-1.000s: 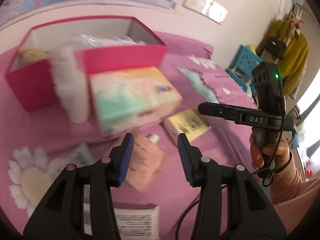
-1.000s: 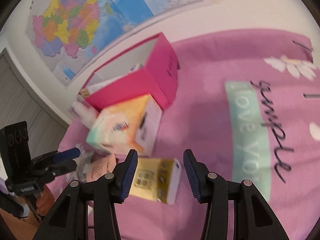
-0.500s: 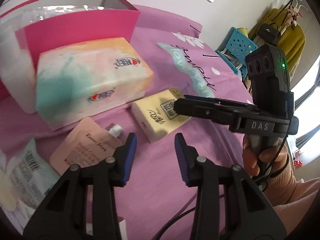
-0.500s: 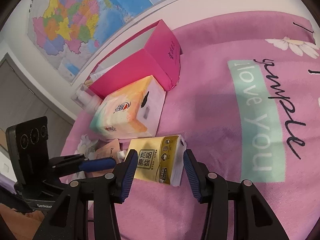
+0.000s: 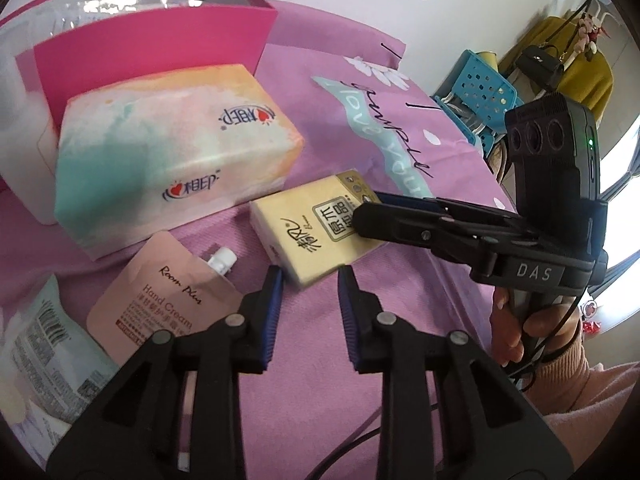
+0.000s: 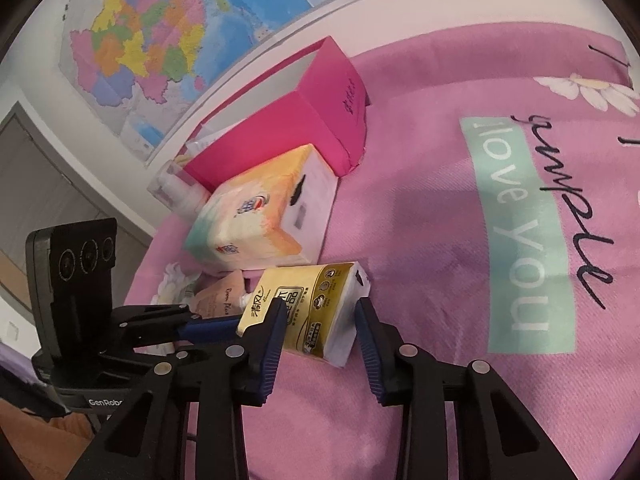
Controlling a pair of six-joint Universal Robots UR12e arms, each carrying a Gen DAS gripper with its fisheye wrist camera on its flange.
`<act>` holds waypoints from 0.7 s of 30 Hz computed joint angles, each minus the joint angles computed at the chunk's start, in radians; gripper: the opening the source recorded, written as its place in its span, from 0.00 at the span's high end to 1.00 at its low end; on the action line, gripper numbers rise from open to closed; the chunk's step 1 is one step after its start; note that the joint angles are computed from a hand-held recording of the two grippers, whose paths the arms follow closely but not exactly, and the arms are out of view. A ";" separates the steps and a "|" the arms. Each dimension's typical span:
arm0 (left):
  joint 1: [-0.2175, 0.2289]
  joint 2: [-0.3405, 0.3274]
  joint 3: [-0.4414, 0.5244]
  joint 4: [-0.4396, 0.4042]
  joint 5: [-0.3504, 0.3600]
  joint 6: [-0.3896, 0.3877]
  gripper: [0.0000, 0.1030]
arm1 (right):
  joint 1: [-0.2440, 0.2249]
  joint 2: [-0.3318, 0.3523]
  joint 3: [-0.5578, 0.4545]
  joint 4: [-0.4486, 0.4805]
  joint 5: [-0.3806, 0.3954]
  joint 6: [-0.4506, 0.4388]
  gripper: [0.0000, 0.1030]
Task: Organize soft objects
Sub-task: 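Grasp the yellow tissue pack with the right gripper and lift, then carry the yellow tissue pack into the pink box and release it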
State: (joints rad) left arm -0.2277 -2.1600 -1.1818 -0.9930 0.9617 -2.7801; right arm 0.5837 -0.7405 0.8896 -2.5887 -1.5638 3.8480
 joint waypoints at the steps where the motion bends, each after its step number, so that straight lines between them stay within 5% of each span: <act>1: 0.002 0.008 -0.011 0.011 0.001 -0.003 0.71 | 0.001 0.000 -0.002 -0.001 -0.001 -0.005 0.65; 21: 0.033 0.058 -0.031 0.194 -0.020 -0.045 0.71 | 0.013 0.028 -0.112 -0.035 -0.026 -0.146 0.65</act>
